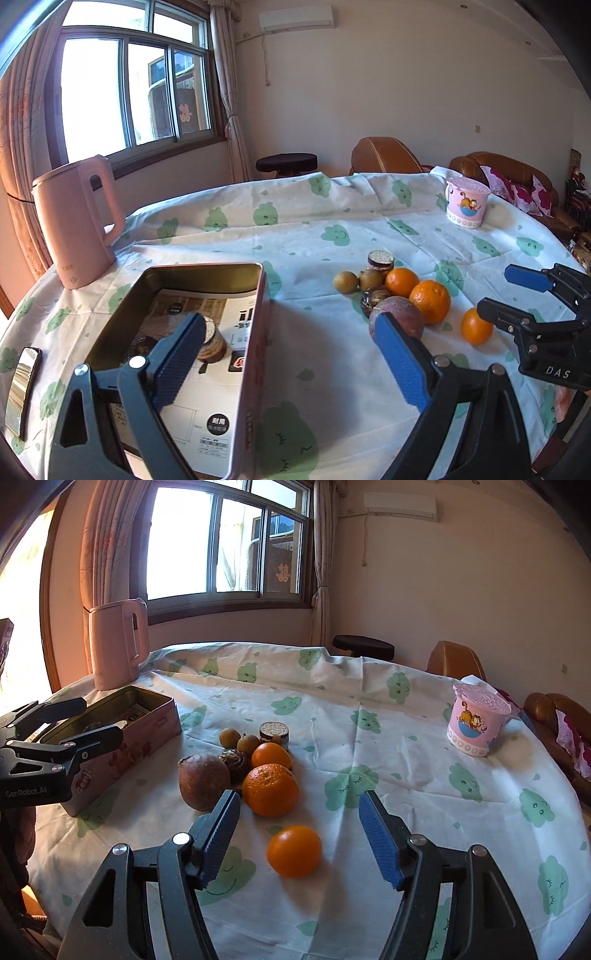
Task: Organize fruits
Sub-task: 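Move both open tools back to the fruit cluster, then grasp an orange with the right tool while the left tool grasps the large purple-brown fruit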
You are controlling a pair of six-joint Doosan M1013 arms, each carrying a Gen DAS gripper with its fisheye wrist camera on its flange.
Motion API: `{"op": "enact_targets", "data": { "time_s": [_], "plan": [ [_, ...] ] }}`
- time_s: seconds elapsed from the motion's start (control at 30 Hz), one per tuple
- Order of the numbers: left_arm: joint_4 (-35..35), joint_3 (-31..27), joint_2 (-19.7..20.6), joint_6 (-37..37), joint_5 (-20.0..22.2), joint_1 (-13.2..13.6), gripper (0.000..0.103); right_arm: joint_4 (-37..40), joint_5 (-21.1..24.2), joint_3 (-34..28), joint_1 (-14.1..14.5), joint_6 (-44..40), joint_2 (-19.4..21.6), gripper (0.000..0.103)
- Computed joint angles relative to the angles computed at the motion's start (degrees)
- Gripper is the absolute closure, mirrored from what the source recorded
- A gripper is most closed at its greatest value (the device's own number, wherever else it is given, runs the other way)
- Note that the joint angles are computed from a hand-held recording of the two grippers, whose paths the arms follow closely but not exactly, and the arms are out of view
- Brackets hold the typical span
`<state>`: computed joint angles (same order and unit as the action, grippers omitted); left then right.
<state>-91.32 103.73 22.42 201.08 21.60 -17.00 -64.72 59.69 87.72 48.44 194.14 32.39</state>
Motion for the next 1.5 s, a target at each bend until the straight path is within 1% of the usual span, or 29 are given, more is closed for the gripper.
{"op": "enact_targets", "data": {
  "time_s": [0.2, 0.3, 0.4, 0.53, 0.6, 0.67, 0.77, 0.83, 0.9, 0.97, 1.03, 1.1, 1.17, 1.23, 1.27, 1.3, 1.33, 1.4, 1.47, 1.5],
  "plan": [
    [5.84, -0.21, 0.47, -4.31, -0.86, -1.64, 0.008, 3.98, -3.75, 1.28, -0.71, -1.91, -0.43, 0.035],
    [9.83, -0.75, 0.81, -7.79, -0.7, -2.23, 0.008, 6.01, -4.82, 1.19, -1.16, -3.79, -0.3, 0.035],
    [13.75, -1.36, 1.14, -11.26, 0.16, -2.6, 0.008, 6.87, -6.57, 1.39, -1.63, -3.91, -0.49, 0.035],
    [17.88, -1.97, 1.43, -14.38, 0.83, -3.18, 0.008, 10.32, -10.61, 1.71, -3.03, -5.66, -0.76, 0.055],
    [18.58, -2.17, 1.55, -14.87, 0.92, -3.4, 0.008, 11.15, -12.25, 2.08, -3.47, -5.75, -0.99, 0.063],
    [19.22, -2.36, 1.67, -15.38, 0.97, -3.55, 0.008, 10.66, -12.22, 2.2, -3.37, -5.13, -1.09, 0.064],
    [20.63, -2.75, 1.97, -16.92, 1.24, -3.8, 0.008, 7.58, -11.35, 2.73, -2.98, -1.0, -1.51, 0.064],
    [21.63, -2.95, 2.12, -17.81, 1.3, -4.12, 0.008, 5.95, -9.95, 2.75, -2.86, 1.76, -1.76, 0.064],
    [22.99, -3.31, 2.36, -18.94, 2.04, -4.39, 0.008, 4.71, -7.27, 2.09, -2.67, 2.91, -1.6, 0.064],
    [24.36, -3.54, 2.6, -19.71, 1.71, -4.85, 0.009, 4.2, -4.07, 1.0, -2.59, 2.99, -1.08, 0.064],
    [27.52, -4.19, 3.04, -22.53, 2.06, -5.18, 0.013, 3.81, -2.18, 0.29, -2.72, 3.48, -0.69, 0.064],
    [31.66, -5.24, 3.62, -26.72, 3.79, -5.16, 0.019, 3.6, -0.14, -0.42, -2.77, 3.98, -0.11, 0.064],
    [33.94, -6.03, 4.09, -29.44, 5.39, -5.02, 0.022, 3.05, -0.3, -0.13, -2.96, 5.85, -0.07, 0.064],
    [36.38, -6.96, 4.64, -32.44, 7.34, -4.82, 0.031, 3.43, -0.53, -0.17, -3.15, 6.09, 0.01, 0.064],
    [37.19, -7.32, 4.86, -33.34, 8.27, -4.75, 0.033, 2.93, -0.61, -0.09, -3.08, 6.53, -0.03, 0.064],
    [37.55, -7.58, 5.03, -33.68, 9.18, -4.66, 0.038, 2.81, -0.48, -0.2, -3.03, 6.35, 0.04, 0.064],
    [37.37, -7.78, 5.17, -33.33, 10.3, -4.5, 0.045, 3.13, -0.37, -0.47, -3.03, 5.62, 0.19, 0.064],
    [36.55, -7.76, 5.18, -32.28, 11.14, -4.33, 0.05, 3.47, -1.08, -0.71, -3.13, 4.34, 0.33, 0.064],
    [36.3, -7.57, 5.08, -32.86, 10.21, -4.32, 0.051, 3.32, -1.92, -0.56, -3.19, 4.05, 0.25, 0.064],
    [36.07, -7.69, 5.15, -33.1, 10.47, -4.19, 0.051, 3.12, -2.44, -0.36, -3.23, 4.22, 0.13, 0.064]
  ]
}}
